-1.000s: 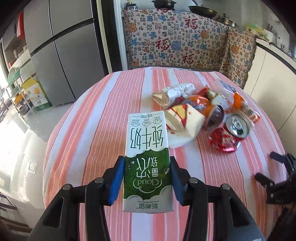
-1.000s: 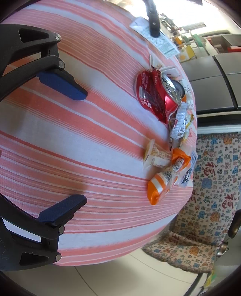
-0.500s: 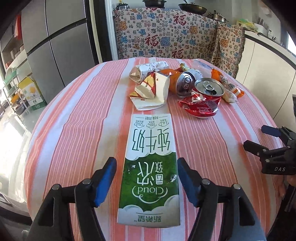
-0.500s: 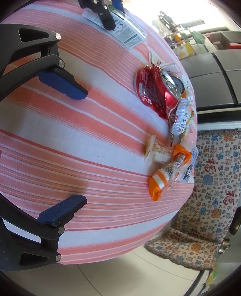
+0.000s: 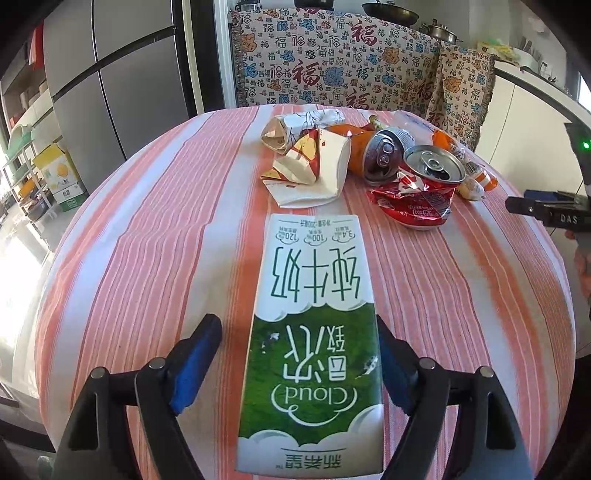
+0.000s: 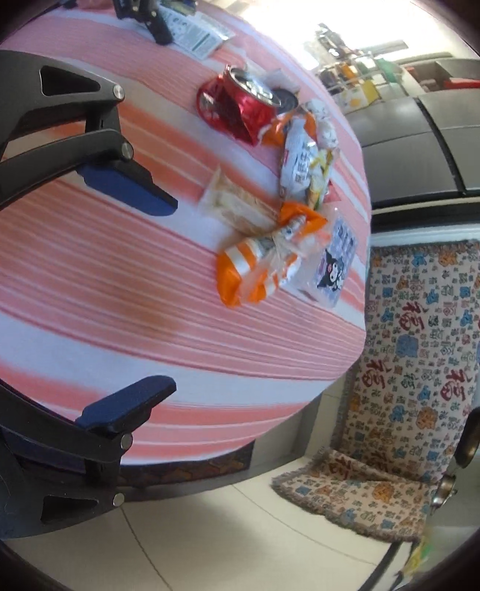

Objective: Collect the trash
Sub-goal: 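Lift the milk carton with the left tool while the right tool grasps the orange-and-white wrapper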

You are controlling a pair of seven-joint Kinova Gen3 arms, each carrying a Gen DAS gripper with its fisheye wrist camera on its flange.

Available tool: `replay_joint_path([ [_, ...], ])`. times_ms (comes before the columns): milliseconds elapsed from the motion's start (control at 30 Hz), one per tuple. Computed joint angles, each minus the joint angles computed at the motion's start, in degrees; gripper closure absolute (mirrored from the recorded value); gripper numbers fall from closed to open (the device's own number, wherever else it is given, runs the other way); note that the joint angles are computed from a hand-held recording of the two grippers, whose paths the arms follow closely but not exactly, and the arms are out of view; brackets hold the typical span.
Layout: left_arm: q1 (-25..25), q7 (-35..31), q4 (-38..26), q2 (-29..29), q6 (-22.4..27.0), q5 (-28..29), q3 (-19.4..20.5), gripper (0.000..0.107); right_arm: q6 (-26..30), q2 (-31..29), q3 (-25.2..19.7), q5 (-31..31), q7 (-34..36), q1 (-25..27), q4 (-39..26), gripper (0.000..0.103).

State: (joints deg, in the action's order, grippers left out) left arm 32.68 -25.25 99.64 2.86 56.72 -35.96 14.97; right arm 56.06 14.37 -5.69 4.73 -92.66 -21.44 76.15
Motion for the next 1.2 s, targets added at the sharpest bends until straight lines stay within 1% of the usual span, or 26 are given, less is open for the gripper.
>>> replay_joint_path([
  [100,-0.05,-0.05,0.05,-0.03,-0.03,0.02,0.01,0.026,4.15,4.37,-0.49,0.50,5.44,-0.16,-6.92,0.017],
  [233,-0.15,-0.15,0.13,-0.15,-0.09,0.12,0.00,0.026,7.16,9.17,0.36,2.89,7.74,-2.92,-13.23,0.019],
  [300,-0.17,-0.15,0.13,-0.13,-0.12,0.10,0.02,0.026,9.47,11.35,0.99,2.70,7.40,-3.53,-16.17,0.028],
  [333,-0.20,-0.20,0.16,-0.19,-0.15,0.17,0.01,0.026,10.00,11.69,0.95,1.49,6.99,-3.12,-16.66,0.046],
  [367,-0.19,-0.17,0.11,-0.14,-0.10,0.14,0.05,0.026,9.64,11.49,1.09,0.09,6.01,-2.64,-16.24,0.058],
  [467,-0.20,-0.17,0.14,-0.17,-0.12,0.11,0.06,0.026,5.66,7.85,1.21,-2.59,2.25,-1.05,-11.04,0.058],
  [533,-0.19,-0.11,0.15,-0.14,-0.13,0.06,0.08,0.026,4.43,4.60,0.84,-2.45,-1.95,-0.20,-7.14,0.058],
  [600,-0.20,-0.12,0.17,-0.17,-0.13,0.07,0.09,0.026,5.72,1.83,2.22,-1.90,-6.61,-1.10,-4.51,0.058],
  [633,-0.21,-0.15,0.16,-0.18,-0.12,0.08,0.08,0.026,7.18,0.34,3.40,-1.26,-8.94,-2.42,-3.11,0.058],
  [667,-0.20,-0.12,0.15,-0.15,-0.12,0.06,0.10,0.026,8.40,-0.73,3.52,-0.35,-10.73,-3.12,-2.14,0.058],
  [767,-0.20,-0.13,0.15,-0.18,-0.08,0.07,0.10,0.026,10.16,-4.21,0.18,1.35,-14.33,-3.22,1.91,0.057],
  [833,-0.20,-0.12,0.16,-0.18,-0.10,0.07,0.10,0.026,8.86,-6.56,-1.49,-0.80,-15.67,-3.47,5.29,0.057],
  [900,-0.19,-0.09,0.13,-0.16,-0.09,0.06,0.11,0.026,6.71,-8.01,-2.50,-3.89,-15.54,-3.72,7.79,0.054],
  [933,-0.18,-0.07,0.13,-0.14,-0.09,0.05,0.11,0.026,4.79,-8.72,-2.88,-5.80,-15.15,-4.07,9.33,0.052],
  [967,-0.20,-0.12,0.15,-0.20,-0.10,0.09,0.09,0.026,2.46,-9.57,-3.75,-8.13,-13.85,-3.35,11.24,0.041],
  [1000,-0.19,-0.09,0.14,-0.17,-0.11,0.07,0.11,0.026,0.13,-10.23,-5.69,-9.78,-12.67,-2.08,12.67,0.033],
  [1033,-0.19,-0.10,0.15,-0.19,-0.11,0.08,0.11,0.026,-2.15,-10.88,-6.60,-10.50,-11.80,-1.85,14.29,0.026],
  [1067,-0.17,-0.05,0.12,-0.13,-0.07,0.03,0.13,0.026,-3.64,-11.32,-6.70,-10.29,-11.17,-2.69,15.38,0.022],
  [1100,-0.17,-0.06,0.13,-0.16,-0.09,0.04,0.12,0.026,-4.66,-11.65,-5.74,-9.14,-11.19,-4.50,16.17,0.018],
  [1200,-0.15,-0.05,0.13,-0.16,-0.08,0.03,0.12,0.026,-8.14,-13.02,-6.84,-4.30,-13.36,-6.50,19.16,0.014],
])
